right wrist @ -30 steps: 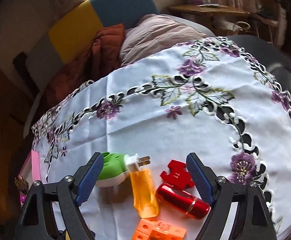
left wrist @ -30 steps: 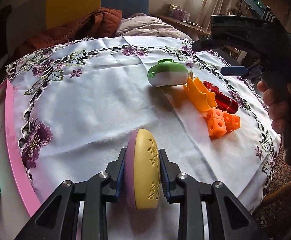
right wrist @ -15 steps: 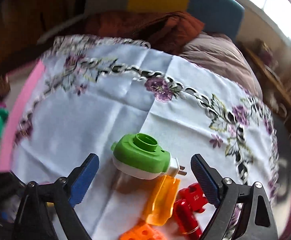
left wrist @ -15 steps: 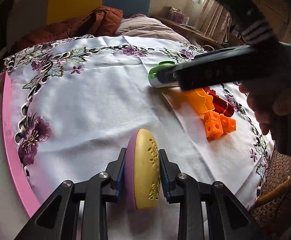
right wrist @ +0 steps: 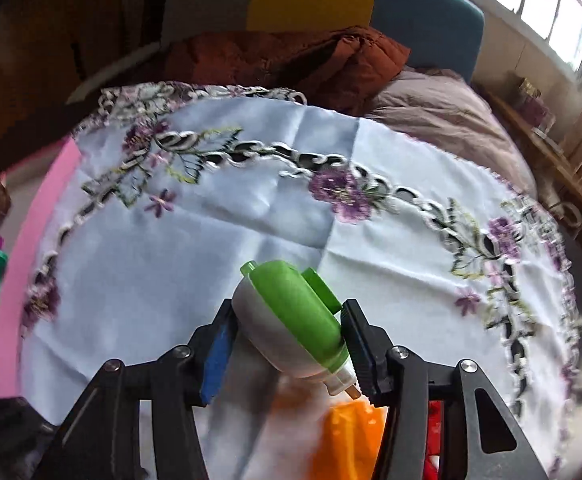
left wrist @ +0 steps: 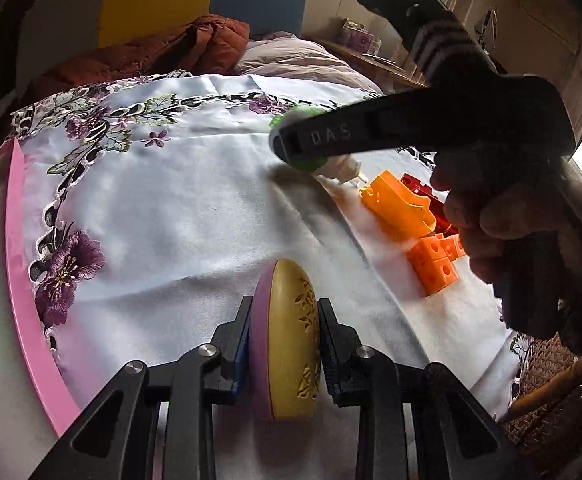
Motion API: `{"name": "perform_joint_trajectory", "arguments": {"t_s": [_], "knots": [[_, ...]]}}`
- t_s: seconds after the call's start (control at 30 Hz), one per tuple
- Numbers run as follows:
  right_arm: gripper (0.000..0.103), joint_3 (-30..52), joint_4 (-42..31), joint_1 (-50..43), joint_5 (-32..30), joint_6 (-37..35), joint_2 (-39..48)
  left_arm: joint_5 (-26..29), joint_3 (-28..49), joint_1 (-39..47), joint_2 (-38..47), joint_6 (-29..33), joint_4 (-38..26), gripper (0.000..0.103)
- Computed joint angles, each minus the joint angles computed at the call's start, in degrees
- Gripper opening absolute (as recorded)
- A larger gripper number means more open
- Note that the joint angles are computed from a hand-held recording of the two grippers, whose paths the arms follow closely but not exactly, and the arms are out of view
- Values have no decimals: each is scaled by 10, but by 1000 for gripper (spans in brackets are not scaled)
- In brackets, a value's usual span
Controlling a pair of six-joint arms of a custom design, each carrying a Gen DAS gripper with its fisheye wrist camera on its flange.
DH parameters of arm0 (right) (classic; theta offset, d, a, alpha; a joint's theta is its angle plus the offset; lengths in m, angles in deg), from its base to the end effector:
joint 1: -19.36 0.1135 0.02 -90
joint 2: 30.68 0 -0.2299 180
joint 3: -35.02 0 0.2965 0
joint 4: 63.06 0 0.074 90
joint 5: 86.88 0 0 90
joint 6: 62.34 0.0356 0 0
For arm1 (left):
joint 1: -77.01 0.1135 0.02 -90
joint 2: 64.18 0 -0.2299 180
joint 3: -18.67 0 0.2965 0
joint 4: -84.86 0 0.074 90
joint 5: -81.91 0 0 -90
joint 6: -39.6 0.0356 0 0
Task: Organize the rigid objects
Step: 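Carry the yellow egg into the tray and open the left gripper while the right holds the plug device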
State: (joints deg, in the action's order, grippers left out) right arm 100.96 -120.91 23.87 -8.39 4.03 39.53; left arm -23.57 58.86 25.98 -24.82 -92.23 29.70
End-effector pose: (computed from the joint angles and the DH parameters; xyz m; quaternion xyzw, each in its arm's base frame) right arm 0.2873 0.0298 0.2115 -0.2582 0.9308 0.0562 0.2525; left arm 0.1343 -0.1510 0.1756 0.0345 0.9435 -0.1315 0.3021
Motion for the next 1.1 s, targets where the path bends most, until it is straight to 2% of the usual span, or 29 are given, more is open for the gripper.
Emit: {"name": "perform_joint_trajectory", "arguments": {"t_s": [0.2,0.37,0.67,0.9,1.1], "knots": [[53,0,7,-6,-24,26,12,-16,24,-14,16,-19,-28,29],[53,-6,14,-3,-19,23,7,-34,39,-30,8,-46,-68,28],[53,-11,20,0,-11,19,2,-105,73,-86,-38,-85,-155,28],[53,-21,29,5,-4,14,-7,-129,83,-110,-117,-132,-239,28],[53,-27,32,11,5,10,-14,-149,83,-118,-223,-188,-346,28]]}}
